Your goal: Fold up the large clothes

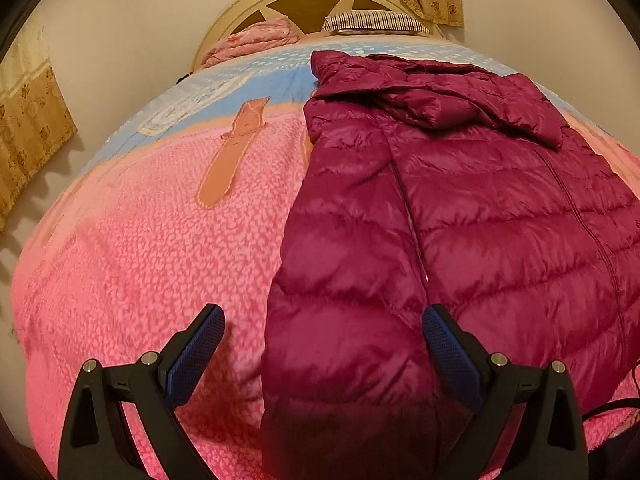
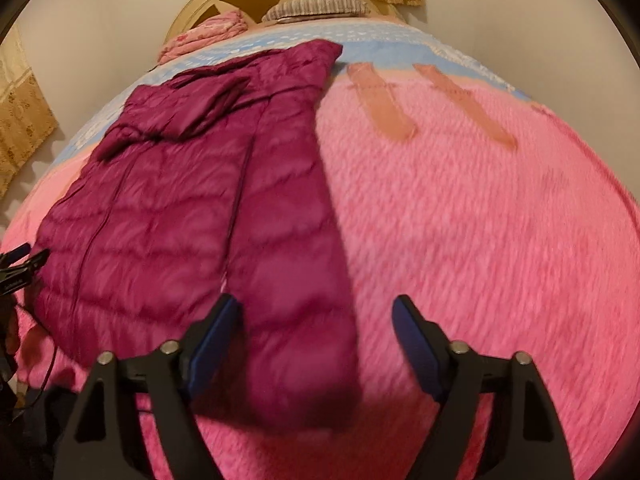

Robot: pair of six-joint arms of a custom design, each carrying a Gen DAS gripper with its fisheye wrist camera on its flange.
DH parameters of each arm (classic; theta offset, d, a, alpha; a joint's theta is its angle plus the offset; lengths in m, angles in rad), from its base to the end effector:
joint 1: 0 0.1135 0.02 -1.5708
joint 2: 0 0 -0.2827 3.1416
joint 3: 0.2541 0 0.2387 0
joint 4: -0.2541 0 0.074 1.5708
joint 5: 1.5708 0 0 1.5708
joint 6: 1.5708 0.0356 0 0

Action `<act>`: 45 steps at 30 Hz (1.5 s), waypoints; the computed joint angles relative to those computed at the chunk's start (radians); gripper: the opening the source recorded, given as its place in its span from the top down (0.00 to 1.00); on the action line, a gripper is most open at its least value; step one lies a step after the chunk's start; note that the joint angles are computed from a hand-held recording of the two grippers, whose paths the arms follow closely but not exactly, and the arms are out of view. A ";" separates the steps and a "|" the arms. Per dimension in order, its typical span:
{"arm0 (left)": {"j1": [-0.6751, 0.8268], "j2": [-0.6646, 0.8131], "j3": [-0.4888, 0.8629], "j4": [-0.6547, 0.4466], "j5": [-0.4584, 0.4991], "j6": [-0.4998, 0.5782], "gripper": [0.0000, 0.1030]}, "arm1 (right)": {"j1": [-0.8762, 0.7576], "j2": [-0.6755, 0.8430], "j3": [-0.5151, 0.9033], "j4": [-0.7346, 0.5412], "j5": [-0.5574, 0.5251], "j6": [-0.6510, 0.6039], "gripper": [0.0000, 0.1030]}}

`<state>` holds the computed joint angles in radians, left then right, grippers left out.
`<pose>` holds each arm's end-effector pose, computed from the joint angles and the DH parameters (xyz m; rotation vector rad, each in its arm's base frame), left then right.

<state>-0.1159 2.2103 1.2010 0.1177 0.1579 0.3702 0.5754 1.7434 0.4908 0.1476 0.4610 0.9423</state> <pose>0.4275 -0.0554 0.0918 0.6555 2.3595 -0.0825 0.2145 0.1202 0.0967 0.5916 2.4274 -0.0176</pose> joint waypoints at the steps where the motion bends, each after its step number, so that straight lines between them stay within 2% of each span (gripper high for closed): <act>1: 0.004 0.006 0.009 -0.011 0.008 -0.005 0.03 | 0.022 0.007 -0.008 0.007 0.020 0.012 0.27; 3: 0.010 0.008 0.014 -0.028 0.025 -0.012 0.06 | 0.049 0.015 -0.012 0.003 0.050 0.033 0.32; 4: 0.016 0.008 0.019 -0.047 0.047 -0.013 0.14 | 0.053 0.016 -0.016 0.010 0.053 0.037 0.34; 5: 0.021 0.008 0.028 -0.075 0.077 -0.015 0.20 | 0.055 0.015 -0.020 0.018 0.056 0.041 0.41; 6: 0.027 0.003 0.035 -0.106 0.110 -0.016 0.32 | 0.058 0.014 -0.026 0.033 0.059 0.040 0.52; 7: 0.024 -0.002 0.032 -0.113 0.114 -0.016 0.43 | 0.060 0.015 -0.031 0.055 0.056 0.030 0.58; 9: 0.015 -0.023 0.004 -0.101 0.103 0.005 0.62 | 0.072 0.017 -0.038 0.083 0.051 0.020 0.78; 10: 0.011 -0.036 -0.013 -0.092 0.100 0.023 0.80 | 0.075 0.015 -0.040 0.093 0.044 0.017 0.84; 12: 0.018 -0.061 -0.026 -0.113 0.130 0.042 0.92 | 0.084 0.001 -0.054 0.121 0.039 0.021 0.88; 14: 0.020 -0.101 -0.055 -0.089 0.140 0.047 0.94 | 0.108 -0.030 -0.066 0.122 0.065 0.029 0.90; 19: 0.056 -0.246 -0.111 -0.095 0.246 0.053 0.95 | 0.189 -0.187 -0.081 0.048 0.150 0.045 0.92; 23: 0.103 -0.378 -0.137 -0.132 0.349 0.050 0.95 | 0.277 -0.340 -0.049 -0.105 0.241 0.076 0.93; 27: 0.157 -0.536 -0.179 -0.141 0.450 0.050 0.95 | 0.399 -0.494 0.032 -0.339 0.401 0.133 0.93; 30: 0.181 -0.589 -0.165 -0.143 0.474 0.030 0.95 | 0.488 -0.555 0.123 -0.517 0.530 0.179 0.93; 32: 0.177 -0.566 -0.135 -0.130 0.477 0.022 0.95 | 0.508 -0.579 0.162 -0.573 0.584 0.173 0.93; 33: 0.166 -0.547 -0.125 -0.106 0.457 0.015 0.95 | 0.497 -0.589 0.171 -0.568 0.593 0.144 0.93; 35: 0.128 -0.452 -0.051 -0.086 0.396 -0.025 0.95 | 0.420 -0.598 0.167 -0.470 0.566 0.014 0.93; 36: 0.108 -0.385 0.010 -0.090 0.365 -0.047 0.95 | 0.353 -0.596 0.152 -0.375 0.522 -0.070 0.93; 39: 0.063 -0.214 0.186 -0.125 0.293 -0.095 0.95 | 0.160 -0.516 0.139 -0.160 0.391 -0.222 0.93; 44: 0.002 0.023 0.487 -0.202 0.205 -0.150 0.91 | -0.078 -0.316 0.209 0.021 0.205 -0.313 0.93; 45: -0.010 0.088 0.593 -0.265 0.189 -0.160 0.90 | -0.110 -0.285 0.229 0.029 0.186 -0.322 0.93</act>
<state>-0.1262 2.2980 1.7945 -0.1471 0.3474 0.2102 0.4656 1.4579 0.7195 0.1765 0.6469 0.6205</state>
